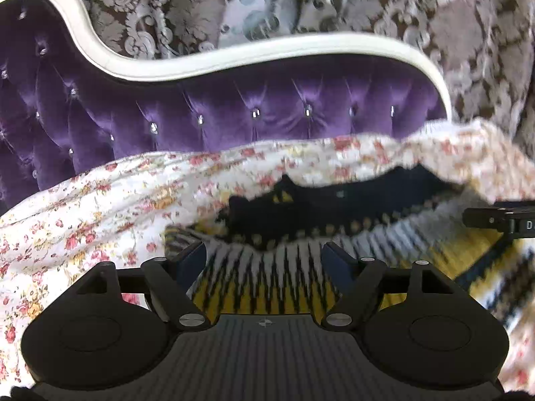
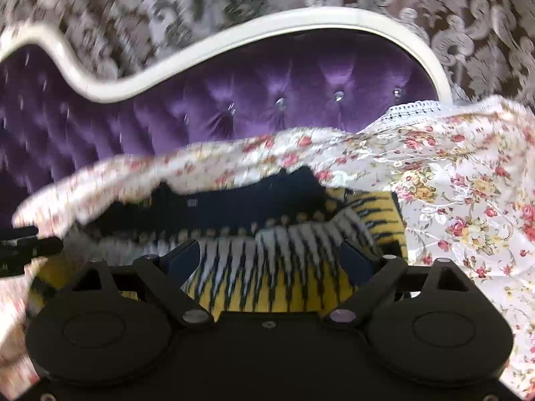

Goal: Fold small clothes

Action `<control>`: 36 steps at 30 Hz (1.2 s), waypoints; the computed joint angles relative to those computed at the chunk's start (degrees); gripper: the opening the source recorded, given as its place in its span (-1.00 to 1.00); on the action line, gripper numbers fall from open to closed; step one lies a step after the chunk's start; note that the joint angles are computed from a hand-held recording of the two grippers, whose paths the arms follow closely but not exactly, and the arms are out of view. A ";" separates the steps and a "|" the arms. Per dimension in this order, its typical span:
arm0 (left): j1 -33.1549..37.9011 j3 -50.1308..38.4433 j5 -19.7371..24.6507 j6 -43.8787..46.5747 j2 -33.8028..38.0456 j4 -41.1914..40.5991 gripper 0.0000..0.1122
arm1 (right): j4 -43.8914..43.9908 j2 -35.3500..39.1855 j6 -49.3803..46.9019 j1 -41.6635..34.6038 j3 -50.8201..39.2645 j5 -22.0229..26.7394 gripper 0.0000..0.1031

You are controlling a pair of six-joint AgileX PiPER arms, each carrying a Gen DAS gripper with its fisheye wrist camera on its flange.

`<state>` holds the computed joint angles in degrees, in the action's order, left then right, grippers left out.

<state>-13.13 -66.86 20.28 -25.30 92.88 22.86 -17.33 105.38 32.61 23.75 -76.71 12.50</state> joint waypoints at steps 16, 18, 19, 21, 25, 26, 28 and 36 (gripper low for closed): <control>2.44 -2.54 1.32 2.27 8.25 -4.66 0.52 | -26.65 8.03 18.77 4.17 -5.25 9.28 0.95; 2.52 -2.61 1.55 3.45 8.24 -5.86 0.54 | -28.57 7.93 20.52 4.49 -4.87 9.31 0.95; 2.34 -2.64 1.67 2.76 8.28 -5.18 0.54 | -29.64 7.93 21.60 4.65 -4.71 9.36 0.95; 1.75 -2.56 1.85 -0.12 8.36 -2.60 0.55 | -29.77 7.93 21.83 4.80 -4.87 9.67 0.95; 1.40 -2.20 1.35 -3.44 8.60 0.30 0.59 | -28.40 7.95 20.42 4.84 -5.40 10.33 0.96; 1.48 -2.22 1.38 -3.11 8.59 -0.05 0.59 | -28.13 8.01 20.13 4.78 -5.51 10.40 0.96; 1.85 -2.54 1.66 -1.19 8.61 -1.81 0.59 | -27.18 7.89 19.30 4.70 -5.64 10.75 0.96; 2.41 -3.25 2.09 0.96 9.11 -4.17 0.61 | -28.73 6.91 22.71 3.12 -4.30 12.21 0.96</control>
